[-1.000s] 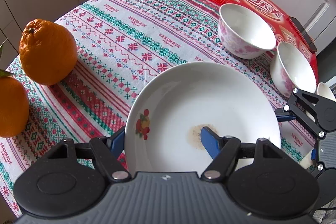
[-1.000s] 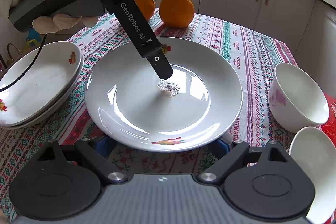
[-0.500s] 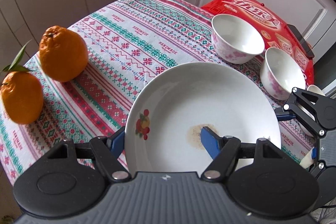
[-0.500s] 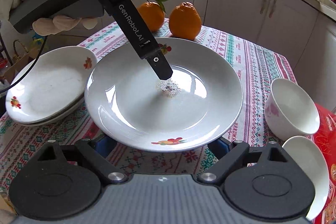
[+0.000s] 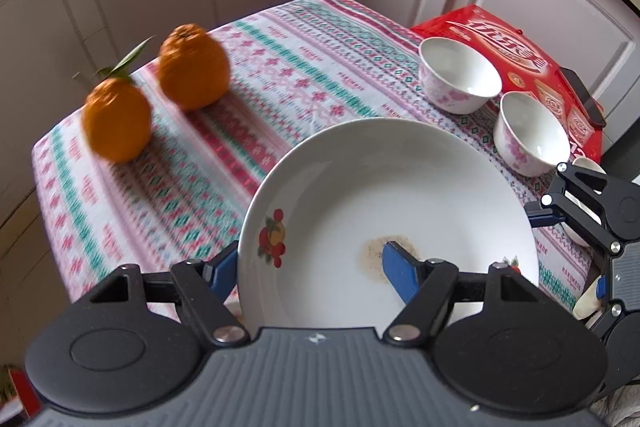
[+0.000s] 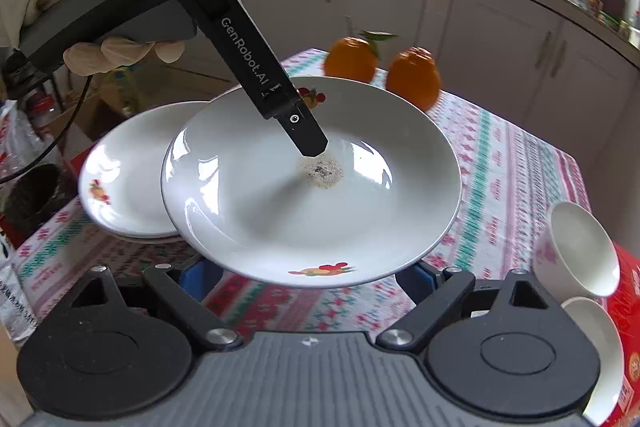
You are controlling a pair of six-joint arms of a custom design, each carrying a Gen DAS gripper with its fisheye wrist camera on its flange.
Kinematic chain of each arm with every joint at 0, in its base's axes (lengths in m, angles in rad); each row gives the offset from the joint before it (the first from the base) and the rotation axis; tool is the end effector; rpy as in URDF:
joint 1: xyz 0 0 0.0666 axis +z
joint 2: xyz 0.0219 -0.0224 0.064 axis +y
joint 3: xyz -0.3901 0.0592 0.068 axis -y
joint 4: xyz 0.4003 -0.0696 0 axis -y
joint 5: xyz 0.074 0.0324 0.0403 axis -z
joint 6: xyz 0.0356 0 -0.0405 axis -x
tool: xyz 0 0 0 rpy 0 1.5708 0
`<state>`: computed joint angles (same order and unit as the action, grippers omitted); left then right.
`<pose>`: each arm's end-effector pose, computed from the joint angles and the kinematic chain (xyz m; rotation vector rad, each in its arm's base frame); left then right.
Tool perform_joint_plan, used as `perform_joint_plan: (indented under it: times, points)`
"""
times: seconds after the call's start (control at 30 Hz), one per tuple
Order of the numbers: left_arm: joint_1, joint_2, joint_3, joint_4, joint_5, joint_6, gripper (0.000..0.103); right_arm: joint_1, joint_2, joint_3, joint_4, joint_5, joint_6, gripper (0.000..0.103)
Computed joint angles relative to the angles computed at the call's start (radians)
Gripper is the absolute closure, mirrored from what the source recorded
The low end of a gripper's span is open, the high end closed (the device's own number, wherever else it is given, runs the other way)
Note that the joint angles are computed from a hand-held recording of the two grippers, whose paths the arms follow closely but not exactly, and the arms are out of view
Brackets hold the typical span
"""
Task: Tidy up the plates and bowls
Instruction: 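Lift the stained plate with the left gripper toward the plate stack, then lower the held stained plate onto the plate stack with the left gripper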
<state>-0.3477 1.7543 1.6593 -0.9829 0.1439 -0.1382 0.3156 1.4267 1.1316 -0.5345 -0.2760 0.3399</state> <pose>0.5716 -0.2130 0.3674 0.6853 2.5651 -0.2601 0.4621 0.1607 0.3300 -0.8877 2.2117 0.3192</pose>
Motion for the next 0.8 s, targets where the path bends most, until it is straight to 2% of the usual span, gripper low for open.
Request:
perform_joint_plan:
  times: [0.3, 0.8]
  points:
    - [0.037, -0.123, -0.173, 0.07, -0.021, 0.079, 0.03, 0.047, 0.011, 0.006, -0.019, -0.062, 0.011, 0.008]
    - [0.078, -0.187, -0.3, 0.142, -0.005, 0.146, 0.03, 0.095, 0.036, 0.027, -0.04, -0.048, 0.058, 0.008]
